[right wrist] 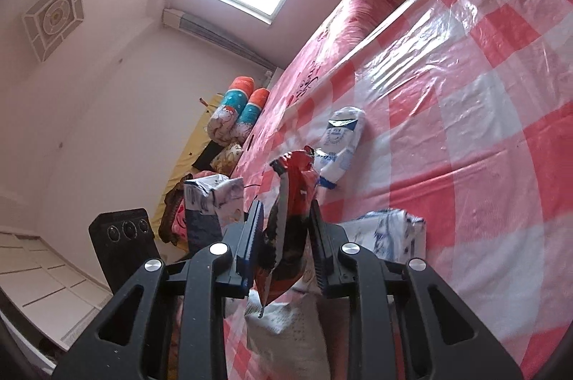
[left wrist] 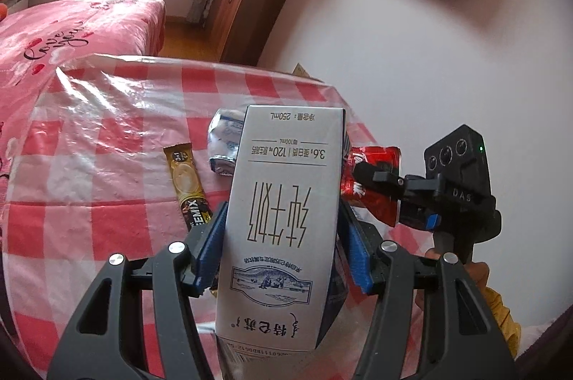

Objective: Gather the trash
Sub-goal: 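Lift the milk carton and red snack bag and carry both over the orange bucket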

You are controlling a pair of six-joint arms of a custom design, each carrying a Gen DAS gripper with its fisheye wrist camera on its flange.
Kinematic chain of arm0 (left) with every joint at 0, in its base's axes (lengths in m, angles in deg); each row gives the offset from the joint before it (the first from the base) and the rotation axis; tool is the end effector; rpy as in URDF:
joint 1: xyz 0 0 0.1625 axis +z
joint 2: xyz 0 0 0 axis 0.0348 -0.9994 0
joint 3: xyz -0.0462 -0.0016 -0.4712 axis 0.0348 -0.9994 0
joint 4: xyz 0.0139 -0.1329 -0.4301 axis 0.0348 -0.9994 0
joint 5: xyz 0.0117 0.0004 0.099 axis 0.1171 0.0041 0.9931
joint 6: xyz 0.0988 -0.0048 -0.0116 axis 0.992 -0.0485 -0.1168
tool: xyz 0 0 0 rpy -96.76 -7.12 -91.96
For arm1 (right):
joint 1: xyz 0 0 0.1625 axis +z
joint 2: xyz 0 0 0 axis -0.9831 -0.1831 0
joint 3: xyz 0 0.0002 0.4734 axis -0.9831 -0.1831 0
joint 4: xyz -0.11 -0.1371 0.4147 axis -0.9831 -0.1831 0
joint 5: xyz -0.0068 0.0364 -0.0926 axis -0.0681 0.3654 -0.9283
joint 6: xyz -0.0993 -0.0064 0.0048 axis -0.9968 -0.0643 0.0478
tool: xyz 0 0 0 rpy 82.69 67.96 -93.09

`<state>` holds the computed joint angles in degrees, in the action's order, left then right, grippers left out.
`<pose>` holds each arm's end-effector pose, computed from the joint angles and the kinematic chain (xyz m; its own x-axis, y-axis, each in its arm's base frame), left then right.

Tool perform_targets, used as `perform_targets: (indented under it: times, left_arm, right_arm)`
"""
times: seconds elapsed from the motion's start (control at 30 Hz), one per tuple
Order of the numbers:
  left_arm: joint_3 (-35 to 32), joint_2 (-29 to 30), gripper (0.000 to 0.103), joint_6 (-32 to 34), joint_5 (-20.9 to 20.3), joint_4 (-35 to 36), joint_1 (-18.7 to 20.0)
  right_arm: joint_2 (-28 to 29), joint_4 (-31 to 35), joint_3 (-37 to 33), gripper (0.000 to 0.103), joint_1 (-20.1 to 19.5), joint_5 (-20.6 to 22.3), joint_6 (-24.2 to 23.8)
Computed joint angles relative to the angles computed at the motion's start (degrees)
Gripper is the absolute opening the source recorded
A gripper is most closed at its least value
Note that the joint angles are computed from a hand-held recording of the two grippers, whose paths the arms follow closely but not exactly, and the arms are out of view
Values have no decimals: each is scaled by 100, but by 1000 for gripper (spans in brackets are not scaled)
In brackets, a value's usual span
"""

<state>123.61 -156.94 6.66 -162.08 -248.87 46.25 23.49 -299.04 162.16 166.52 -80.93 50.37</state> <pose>-0.2142 -0.4742 0.1904 -0.7750 0.5941 -0.2156 0.6307 0.7051 -0.3242 0.1408 -0.4079 0.1760 -0.9634 -0.1035 -0.2473 0.1018 0.7123 -0.6945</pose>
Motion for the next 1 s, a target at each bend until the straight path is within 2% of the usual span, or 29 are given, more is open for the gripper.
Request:
perform_targets:
  times: [0.27,0.37,0.73,1.0]
  left_arm:
    - [407,-445,60,-176,-17,-214,-95]
    - [598,-634,60,-242,-15,-252,-74]
    - [1089,-1240,60,-389,165,-135,18]
    - [1426,-1804,60,-509,337,58,-134]
  right_arm:
    - [15,-244,188,27,146,156,44]
    - [42,-247,231,27,321,-91,53]
    - [336,-501,270,25,856,-549,197]
    - [464,-551,240,24,1271,-879,289]
